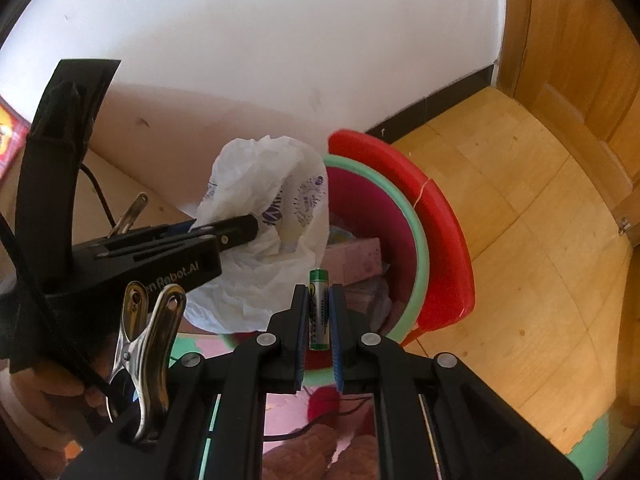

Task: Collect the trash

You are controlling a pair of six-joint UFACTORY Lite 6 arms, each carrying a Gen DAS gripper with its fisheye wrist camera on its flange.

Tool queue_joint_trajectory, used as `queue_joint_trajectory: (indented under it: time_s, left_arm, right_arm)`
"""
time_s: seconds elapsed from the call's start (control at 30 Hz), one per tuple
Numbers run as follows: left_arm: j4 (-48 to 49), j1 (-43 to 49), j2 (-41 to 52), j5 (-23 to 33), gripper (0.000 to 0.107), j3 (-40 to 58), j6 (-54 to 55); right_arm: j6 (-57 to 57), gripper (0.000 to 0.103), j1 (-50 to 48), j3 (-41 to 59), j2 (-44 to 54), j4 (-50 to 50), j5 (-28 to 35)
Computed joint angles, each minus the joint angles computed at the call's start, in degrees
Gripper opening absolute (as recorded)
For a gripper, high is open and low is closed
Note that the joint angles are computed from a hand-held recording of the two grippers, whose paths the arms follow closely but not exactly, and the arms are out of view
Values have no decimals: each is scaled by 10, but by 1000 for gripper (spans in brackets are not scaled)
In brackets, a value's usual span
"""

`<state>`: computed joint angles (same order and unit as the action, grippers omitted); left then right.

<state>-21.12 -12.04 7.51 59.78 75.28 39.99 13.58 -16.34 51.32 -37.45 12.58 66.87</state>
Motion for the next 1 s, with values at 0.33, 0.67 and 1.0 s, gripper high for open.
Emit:
queue_joint_trajectory:
  time_s: [0.33,0.67,1.0]
  left_arm:
    - [30,-15,25,4,41,12,-64]
    - [46,-5,-25,44,48,24,-104]
    - [47,26,-73,149,56,113,-150]
  right_arm:
    - [-41,17,-19,-13,39,-6,-18]
    - [-98,31,-64,33,40,11,25]
    - [-55,35,-32,196,57,-1,121]
